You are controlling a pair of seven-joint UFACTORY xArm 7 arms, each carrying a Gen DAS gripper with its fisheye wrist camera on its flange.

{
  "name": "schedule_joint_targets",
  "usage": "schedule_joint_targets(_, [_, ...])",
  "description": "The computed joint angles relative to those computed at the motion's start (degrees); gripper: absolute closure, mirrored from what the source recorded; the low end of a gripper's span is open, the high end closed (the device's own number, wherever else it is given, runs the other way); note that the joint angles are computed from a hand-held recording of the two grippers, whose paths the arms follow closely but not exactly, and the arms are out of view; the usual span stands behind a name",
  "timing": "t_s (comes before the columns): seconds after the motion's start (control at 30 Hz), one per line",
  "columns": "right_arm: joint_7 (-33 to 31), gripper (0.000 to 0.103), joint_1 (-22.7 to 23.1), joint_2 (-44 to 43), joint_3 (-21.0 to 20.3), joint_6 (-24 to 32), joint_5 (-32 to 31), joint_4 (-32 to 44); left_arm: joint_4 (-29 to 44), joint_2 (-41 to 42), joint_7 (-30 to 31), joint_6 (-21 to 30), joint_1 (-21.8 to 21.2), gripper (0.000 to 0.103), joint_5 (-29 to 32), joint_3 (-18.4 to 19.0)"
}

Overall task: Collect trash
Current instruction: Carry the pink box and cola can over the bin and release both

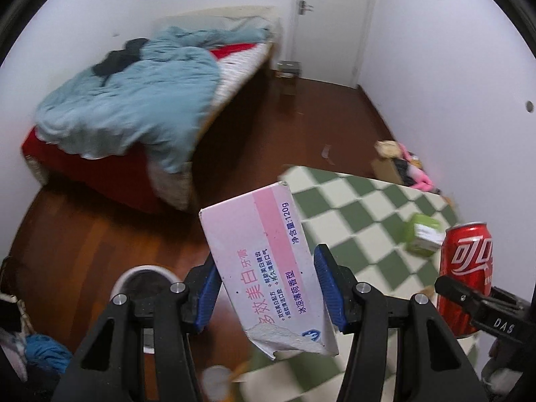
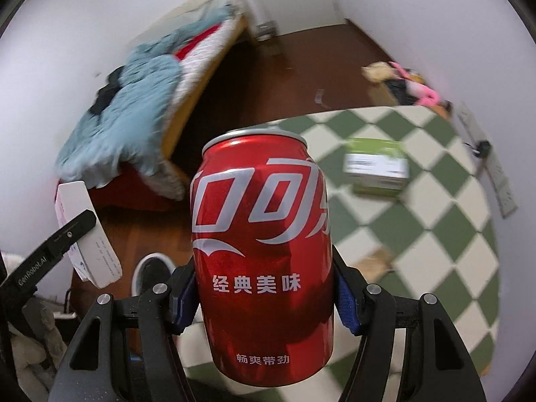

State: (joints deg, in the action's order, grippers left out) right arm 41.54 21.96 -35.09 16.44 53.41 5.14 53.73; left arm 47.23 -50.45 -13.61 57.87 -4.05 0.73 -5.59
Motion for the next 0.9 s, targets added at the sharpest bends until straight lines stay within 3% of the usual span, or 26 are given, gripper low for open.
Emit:
schedule_joint_targets(0.2, [4.57, 0.035, 3.49, 16.55, 7.05, -5.85, -2.36, 9.5, -5.94, -5.74, 6.92, 2.95, 6.66, 0.052, 4.54, 9.2])
schedule_joint_targets(0.4, [9.24, 0.035, 9.69, 39.04, 11.37, -9.06, -9.56, 23.01, -10.46, -1.65, 14.54, 2.58, 14.91, 0.052, 5.74, 18.28])
schedule_joint_targets(0.53, [8.69, 0.035, 17.23, 55.47, 8.69, -8.0, -12.69, 34.98, -12.38, 5.85, 19.04, 0.36, 19.36, 0.052, 4.59, 22.45])
schedule_joint_targets(0.7, [6.17, 0.035, 23.49, 71.06, 5.02, -3.17, -11.53, 49.93, -12.04, 19.19, 24.6, -3.62, 22.25, 0.051, 1.11, 25.82])
schedule_joint_targets(0.83, [3.25, 0.035, 28.22, 84.26, 1.91, 3.46, -9.75, 66.38, -10.47, 26.54, 26.24, -5.04, 24.83, 0.048, -1.25, 25.05])
schedule_joint_targets(0.9, [1.66, 0.034, 30.17, 89.74, 0.63, 6.51, -8.53, 74.32, -10.09, 28.27, 26.69, -5.5, 26.5, 0.038, -2.21, 24.4])
